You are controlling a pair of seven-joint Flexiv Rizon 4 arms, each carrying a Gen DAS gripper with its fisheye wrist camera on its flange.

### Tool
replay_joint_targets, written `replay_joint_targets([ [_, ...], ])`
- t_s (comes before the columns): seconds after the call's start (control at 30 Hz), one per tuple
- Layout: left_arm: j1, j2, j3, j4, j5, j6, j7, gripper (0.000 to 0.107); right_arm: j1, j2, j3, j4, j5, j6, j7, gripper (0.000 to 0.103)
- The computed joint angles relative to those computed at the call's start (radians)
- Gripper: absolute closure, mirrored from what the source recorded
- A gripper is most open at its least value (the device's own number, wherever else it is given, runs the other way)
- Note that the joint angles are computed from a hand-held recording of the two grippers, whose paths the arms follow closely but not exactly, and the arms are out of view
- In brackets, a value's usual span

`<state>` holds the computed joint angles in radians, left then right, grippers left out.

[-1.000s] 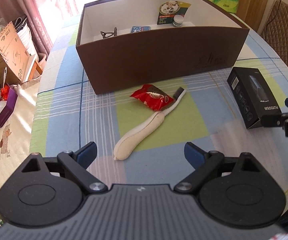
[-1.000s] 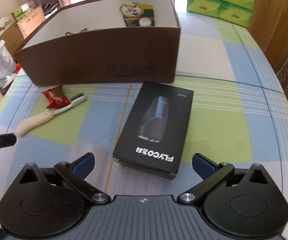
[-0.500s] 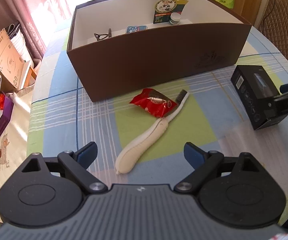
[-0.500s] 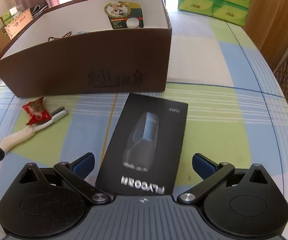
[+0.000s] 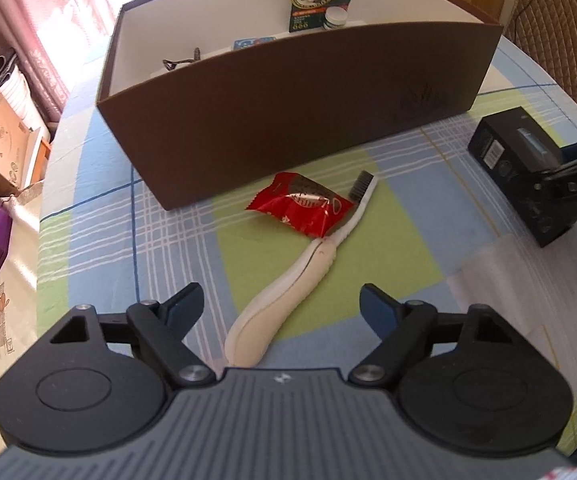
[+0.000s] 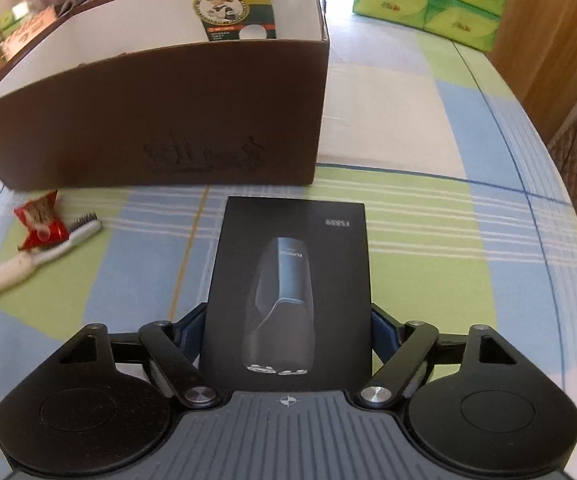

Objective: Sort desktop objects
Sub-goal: 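Grasp the black shaver box with the right tool while the left tool grasps the cream toothbrush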

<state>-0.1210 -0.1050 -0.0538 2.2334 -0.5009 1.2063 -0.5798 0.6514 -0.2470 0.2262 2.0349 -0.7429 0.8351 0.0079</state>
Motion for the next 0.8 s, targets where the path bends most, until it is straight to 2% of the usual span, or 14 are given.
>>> replay_joint_targets([
  [0.13,0.006,-0.027,-0.008,-0.023,0.005,-0.021,0.031,0.033,-0.014,0.046,0.01,0.051,0.017,-0.001,0.028,0.027],
  [0.27,0.012,-0.052,-0.008,-0.045,0.036,-0.048,0.044,0.047,-0.032,0.099,0.028,0.11,0.025,0.001,0.067,0.026],
  [0.37,0.018,-0.063,-0.01,-0.055,0.045,-0.076,0.047,0.062,-0.041,0.132,0.046,0.14,0.039,-0.009,0.083,0.026],
  [0.43,0.023,-0.058,-0.024,-0.042,0.003,-0.079,0.087,0.07,-0.045,0.151,0.058,0.157,0.051,-0.017,0.085,0.026],
  [0.5,0.024,-0.047,-0.029,-0.033,-0.03,-0.106,0.115,0.085,-0.046,0.165,0.07,0.167,0.062,-0.028,0.081,0.026],
  [0.57,0.02,-0.036,-0.029,-0.026,-0.062,-0.14,0.135,0.085,-0.044,0.173,0.08,0.17,0.072,-0.041,0.078,0.026],
  [0.67,0.001,-0.02,-0.028,-0.003,-0.087,-0.13,0.158,0.085,-0.039,0.179,0.089,0.17,0.083,-0.051,0.074,0.026],
  [0.8,-0.017,-0.029,-0.025,-0.008,-0.085,-0.114,0.13,0.084,-0.035,0.179,0.092,0.165,0.083,-0.059,0.075,0.026],
])
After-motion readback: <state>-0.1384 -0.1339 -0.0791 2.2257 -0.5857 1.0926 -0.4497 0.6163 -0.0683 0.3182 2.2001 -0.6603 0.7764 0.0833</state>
